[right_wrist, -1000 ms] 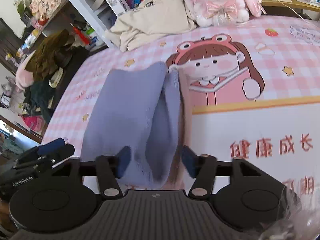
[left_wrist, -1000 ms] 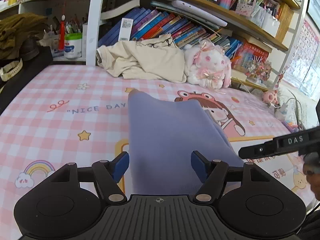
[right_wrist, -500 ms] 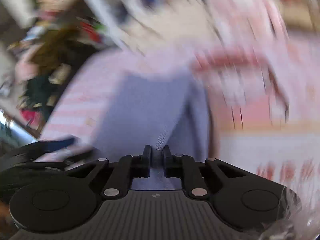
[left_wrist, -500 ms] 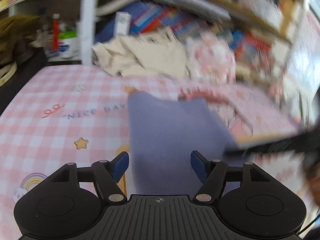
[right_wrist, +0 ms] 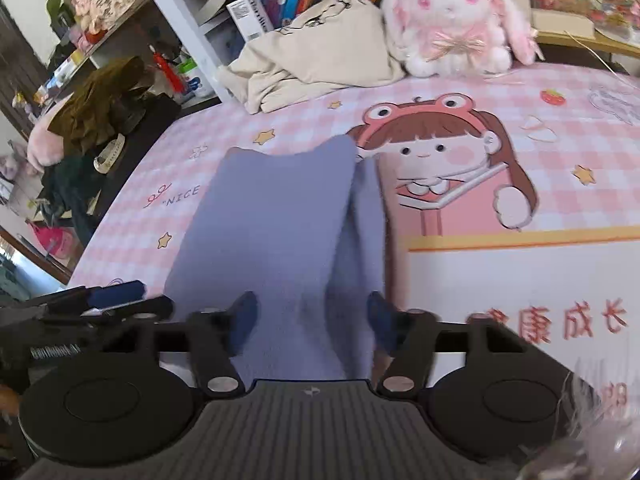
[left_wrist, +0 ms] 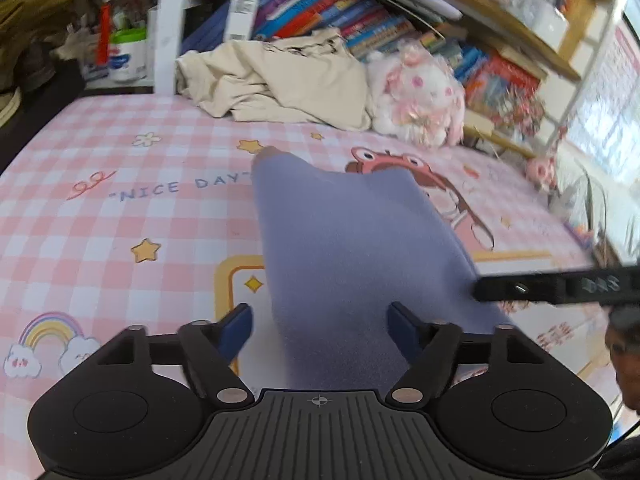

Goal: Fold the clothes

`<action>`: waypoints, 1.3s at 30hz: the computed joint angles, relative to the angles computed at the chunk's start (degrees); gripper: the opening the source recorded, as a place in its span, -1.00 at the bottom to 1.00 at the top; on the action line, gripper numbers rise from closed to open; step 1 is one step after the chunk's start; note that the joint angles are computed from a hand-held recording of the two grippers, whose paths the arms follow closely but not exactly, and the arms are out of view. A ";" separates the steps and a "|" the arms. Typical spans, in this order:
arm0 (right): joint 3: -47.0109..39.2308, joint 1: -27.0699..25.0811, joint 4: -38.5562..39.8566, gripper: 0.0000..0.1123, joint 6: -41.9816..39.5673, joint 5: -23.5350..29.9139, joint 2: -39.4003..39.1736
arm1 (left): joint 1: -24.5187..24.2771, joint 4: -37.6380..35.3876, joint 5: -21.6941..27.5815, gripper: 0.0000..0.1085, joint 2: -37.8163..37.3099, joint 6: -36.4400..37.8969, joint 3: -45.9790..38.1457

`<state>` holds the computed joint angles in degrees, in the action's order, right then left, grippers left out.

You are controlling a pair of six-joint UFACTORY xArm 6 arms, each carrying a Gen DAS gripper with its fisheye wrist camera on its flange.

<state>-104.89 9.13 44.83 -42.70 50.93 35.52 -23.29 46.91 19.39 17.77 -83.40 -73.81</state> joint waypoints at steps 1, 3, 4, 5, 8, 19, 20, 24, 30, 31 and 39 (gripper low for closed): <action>-1.11 -0.40 -1.48 0.15 1.48 1.22 0.58 | 0.32 -1.26 -0.68 0.59 -0.27 -0.04 0.53; -2.86 -0.80 -3.88 0.24 4.28 2.17 1.88 | 1.19 -4.44 -2.76 0.59 -0.24 0.28 1.34; -3.81 -0.90 -4.85 0.24 6.12 2.57 2.69 | 1.80 -6.80 -4.48 0.59 0.32 0.95 1.50; -4.78 -1.00 -5.81 0.24 7.95 3.01 3.51 | 2.36 -9.47 -6.19 0.59 0.90 1.91 1.68; -9.60 -1.66 -6.10 0.24 12.55 6.26 7.29 | 3.67 -16.03 -10.18 0.58 3.10 4.24 1.37; -18.45 -1.45 -4.86 -0.17 18.02 12.43 13.60 | 3.64 -30.03 -12.29 0.28 7.17 12.07 -1.12; -16.22 -1.12 -4.63 -0.22 15.94 10.57 12.23 | 3.44 -30.87 -12.38 0.10 7.37 12.06 -1.38; -2.76 1.25 -2.46 -0.66 -0.66 -1.87 3.55 | 1.62 -22.54 -4.54 -0.05 7.86 8.15 -6.08; 0.95 0.55 -4.69 -0.67 -6.45 -1.70 -0.01 | -1.09 -24.66 0.72 -0.07 7.33 13.65 -8.39; -0.55 -0.13 -5.38 -0.67 -4.70 0.57 0.66 | -1.21 -27.16 -0.24 -0.07 6.81 14.80 -7.37; -11.04 -4.15 -7.18 -0.10 8.63 12.78 7.39 | -1.46 -31.80 -4.72 0.21 5.41 15.75 -2.95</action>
<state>-115.93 4.98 37.64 -34.07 63.71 42.92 -24.75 15.11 14.67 23.18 -67.65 -76.76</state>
